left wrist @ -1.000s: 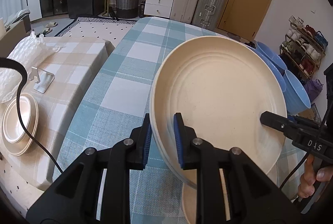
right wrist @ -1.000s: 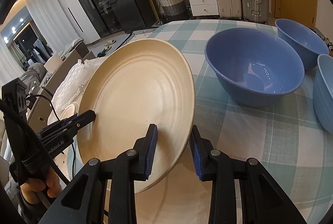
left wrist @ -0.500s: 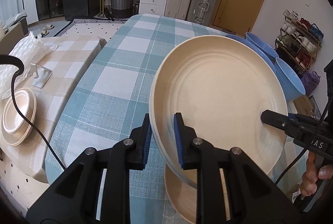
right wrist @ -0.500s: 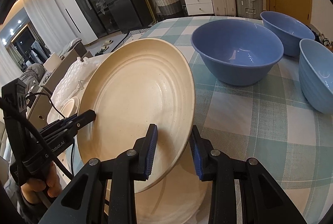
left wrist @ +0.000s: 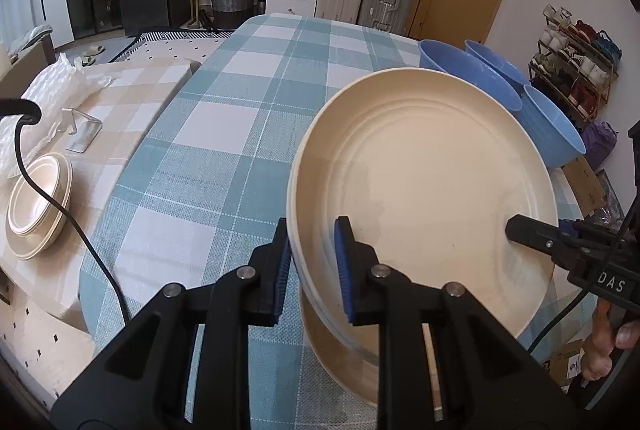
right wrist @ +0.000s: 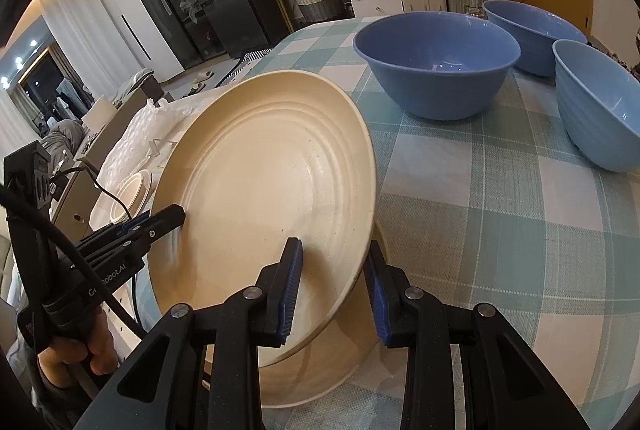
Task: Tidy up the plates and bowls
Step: 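Lift and carry the stacked plates with the left tool while the right tool carries its plate, then lower the plates onto the table stack and open the left tool while the right tool releases its plate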
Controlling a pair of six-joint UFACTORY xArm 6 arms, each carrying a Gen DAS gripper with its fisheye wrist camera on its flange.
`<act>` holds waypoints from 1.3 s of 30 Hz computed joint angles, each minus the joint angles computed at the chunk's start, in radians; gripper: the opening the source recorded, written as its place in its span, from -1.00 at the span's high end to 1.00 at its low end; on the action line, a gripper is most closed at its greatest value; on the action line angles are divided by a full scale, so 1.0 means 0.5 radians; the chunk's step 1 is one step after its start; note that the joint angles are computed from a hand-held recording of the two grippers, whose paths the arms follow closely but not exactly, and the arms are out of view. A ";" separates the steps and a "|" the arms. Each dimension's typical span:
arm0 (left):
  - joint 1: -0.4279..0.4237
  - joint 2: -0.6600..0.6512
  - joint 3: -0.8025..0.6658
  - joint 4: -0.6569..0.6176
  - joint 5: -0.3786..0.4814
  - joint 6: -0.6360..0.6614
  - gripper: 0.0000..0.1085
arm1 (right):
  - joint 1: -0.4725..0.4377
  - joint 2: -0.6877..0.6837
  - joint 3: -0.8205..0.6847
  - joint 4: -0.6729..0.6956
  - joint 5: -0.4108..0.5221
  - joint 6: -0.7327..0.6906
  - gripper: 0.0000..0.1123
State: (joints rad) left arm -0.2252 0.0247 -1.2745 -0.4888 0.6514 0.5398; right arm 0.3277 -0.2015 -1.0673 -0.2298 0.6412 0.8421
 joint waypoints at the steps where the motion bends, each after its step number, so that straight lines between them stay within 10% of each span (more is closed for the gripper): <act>1: 0.000 -0.015 0.021 0.001 -0.001 0.003 0.66 | 0.005 -0.013 0.019 0.007 -0.002 0.002 0.45; 35: -0.015 -0.188 0.289 0.103 -0.096 0.048 0.67 | 0.125 -0.225 0.199 -0.312 0.129 0.316 0.41; 39: 0.019 -0.174 0.245 0.061 -0.058 0.061 0.34 | 0.118 -0.276 0.218 -0.360 0.135 0.354 0.25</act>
